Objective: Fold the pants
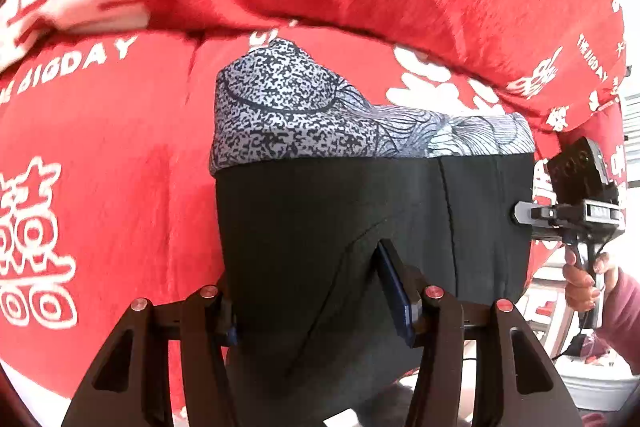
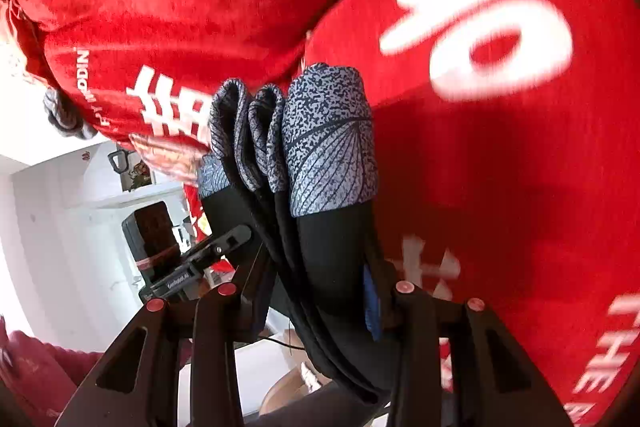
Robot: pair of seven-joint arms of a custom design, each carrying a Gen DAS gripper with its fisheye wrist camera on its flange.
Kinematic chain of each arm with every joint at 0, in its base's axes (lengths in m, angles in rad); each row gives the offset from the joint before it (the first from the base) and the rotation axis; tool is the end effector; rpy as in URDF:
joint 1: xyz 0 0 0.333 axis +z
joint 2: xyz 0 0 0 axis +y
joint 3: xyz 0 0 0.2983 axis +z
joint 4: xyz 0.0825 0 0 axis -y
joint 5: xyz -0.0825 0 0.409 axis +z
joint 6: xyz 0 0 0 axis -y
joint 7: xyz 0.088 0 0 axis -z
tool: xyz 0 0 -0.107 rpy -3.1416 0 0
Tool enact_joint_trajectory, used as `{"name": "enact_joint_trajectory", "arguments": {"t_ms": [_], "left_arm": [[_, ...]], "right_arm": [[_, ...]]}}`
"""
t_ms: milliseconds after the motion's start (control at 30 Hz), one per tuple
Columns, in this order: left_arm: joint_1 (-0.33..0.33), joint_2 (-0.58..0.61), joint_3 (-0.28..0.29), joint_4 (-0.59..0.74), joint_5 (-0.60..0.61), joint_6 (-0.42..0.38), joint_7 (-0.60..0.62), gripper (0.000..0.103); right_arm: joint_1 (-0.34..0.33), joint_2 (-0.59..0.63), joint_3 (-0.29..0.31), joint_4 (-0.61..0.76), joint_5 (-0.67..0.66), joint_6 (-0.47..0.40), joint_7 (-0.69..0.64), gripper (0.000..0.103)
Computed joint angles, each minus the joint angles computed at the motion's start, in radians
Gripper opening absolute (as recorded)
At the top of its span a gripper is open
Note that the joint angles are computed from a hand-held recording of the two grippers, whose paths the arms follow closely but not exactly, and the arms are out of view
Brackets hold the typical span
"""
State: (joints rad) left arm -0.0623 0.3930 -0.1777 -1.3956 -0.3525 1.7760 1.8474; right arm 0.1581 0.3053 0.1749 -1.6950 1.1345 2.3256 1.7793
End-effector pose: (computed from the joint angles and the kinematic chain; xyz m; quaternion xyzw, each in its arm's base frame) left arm 0.6722 -0.1762 0.4718 0.5288 -0.8237 0.1451 0.1445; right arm 0.6561 0.2323 0.4371 -0.4116 0.7710 0.3419 0.3454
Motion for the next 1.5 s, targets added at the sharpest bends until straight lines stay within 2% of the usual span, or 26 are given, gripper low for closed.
{"name": "enact_joint_trajectory", "arguments": {"t_ms": [67,133,167,200,333,367,400,467,600,733,833,867,967,1033,1067,1167,1233,1300,1333,1367,1400,1500], "left_arm": [[-0.004,-0.033,0.013,-0.083,0.032,0.037,-0.010,0.059],[-0.028,-0.050,0.032,-0.151,0.117,0.094,-0.054,0.060],[-0.027,-0.059,0.036,-0.174,0.125,0.128,-0.067,0.071],[-0.024,-0.063,0.039,-0.180,0.126,0.150,-0.091,0.071],[-0.014,-0.083,0.042,-0.164,0.142,0.227,-0.126,0.071],[-0.004,-0.089,0.036,-0.160,0.120,0.236,-0.112,0.071],[0.002,-0.083,0.028,-0.142,0.093,0.238,-0.097,0.071],[0.011,-0.058,0.008,-0.097,0.042,0.220,-0.051,0.071],[-0.010,-0.023,-0.015,-0.078,0.013,0.216,0.015,0.071],[-0.056,0.021,0.003,-0.092,0.093,0.289,-0.017,0.071],[-0.075,0.066,0.014,-0.050,0.135,0.302,-0.068,0.071],[-0.083,0.081,0.022,-0.028,0.161,0.295,-0.093,0.071],[-0.094,0.089,0.030,-0.001,0.206,0.274,-0.135,0.071],[-0.109,0.060,0.042,-0.023,0.265,0.266,-0.160,0.074],[-0.110,0.036,0.043,-0.046,0.281,0.263,-0.170,0.079],[-0.108,-0.032,0.040,-0.108,0.307,0.254,-0.193,0.080],[-0.113,-0.092,0.039,-0.160,0.335,0.244,-0.217,0.080],[-0.110,-0.137,0.033,-0.194,0.336,0.226,-0.236,0.080],[-0.111,-0.162,0.031,-0.214,0.341,0.209,-0.251,0.082],[-0.111,-0.176,0.028,-0.221,0.349,0.195,-0.262,0.093],[-0.112,-0.201,0.026,-0.242,0.354,0.186,-0.275,0.099],[-0.110,-0.260,0.015,-0.287,0.359,0.170,-0.288,0.099]], "right_arm": [[0.018,-0.023,0.005,-0.047,-0.010,0.021,0.010,0.041],[0.041,-0.017,-0.005,-0.058,-0.081,0.020,0.073,0.042],[0.060,0.003,-0.019,-0.037,-0.184,-0.010,0.154,0.046],[0.076,0.022,-0.032,-0.008,-0.286,-0.043,0.226,0.052],[0.109,0.006,-0.056,0.041,-0.550,-0.081,0.386,0.055],[0.119,-0.002,-0.064,0.058,-0.629,-0.103,0.423,0.051],[0.122,-0.003,-0.065,0.074,-0.675,-0.115,0.444,0.037],[0.132,0.001,-0.068,0.124,-0.762,-0.122,0.476,0.020],[0.127,0.059,-0.047,0.214,-0.803,-0.092,0.446,0.018],[0.146,0.214,-0.033,0.403,-0.852,-0.175,0.452,0.017],[0.150,0.249,-0.034,0.419,-0.870,-0.177,0.467,0.010],[0.150,0.247,-0.034,0.413,-0.872,-0.170,0.473,0.004],[0.141,0.243,-0.031,0.400,-0.869,-0.147,0.487,0.002],[0.143,0.232,-0.036,0.401,-0.887,-0.169,0.496,0.003],[0.142,0.228,-0.037,0.402,-0.894,-0.183,0.496,0.008],[0.137,0.207,-0.039,0.405,-0.901,-0.243,0.506,0.011],[0.129,0.159,-0.035,0.356,-0.882,-0.252,0.511,0.018],[0.126,0.127,-0.033,0.328,-0.872,-0.278,0.505,0.033],[0.126,0.106,-0.030,0.313,-0.867,-0.300,0.497,0.037],[0.128,0.093,-0.030,0.303,-0.866,-0.312,0.493,0.043],[0.131,0.078,-0.031,0.292,-0.865,-0.321,0.491,0.045],[0.139,0.028,-0.032,0.251,-0.849,-0.342,0.502,0.050]]}}
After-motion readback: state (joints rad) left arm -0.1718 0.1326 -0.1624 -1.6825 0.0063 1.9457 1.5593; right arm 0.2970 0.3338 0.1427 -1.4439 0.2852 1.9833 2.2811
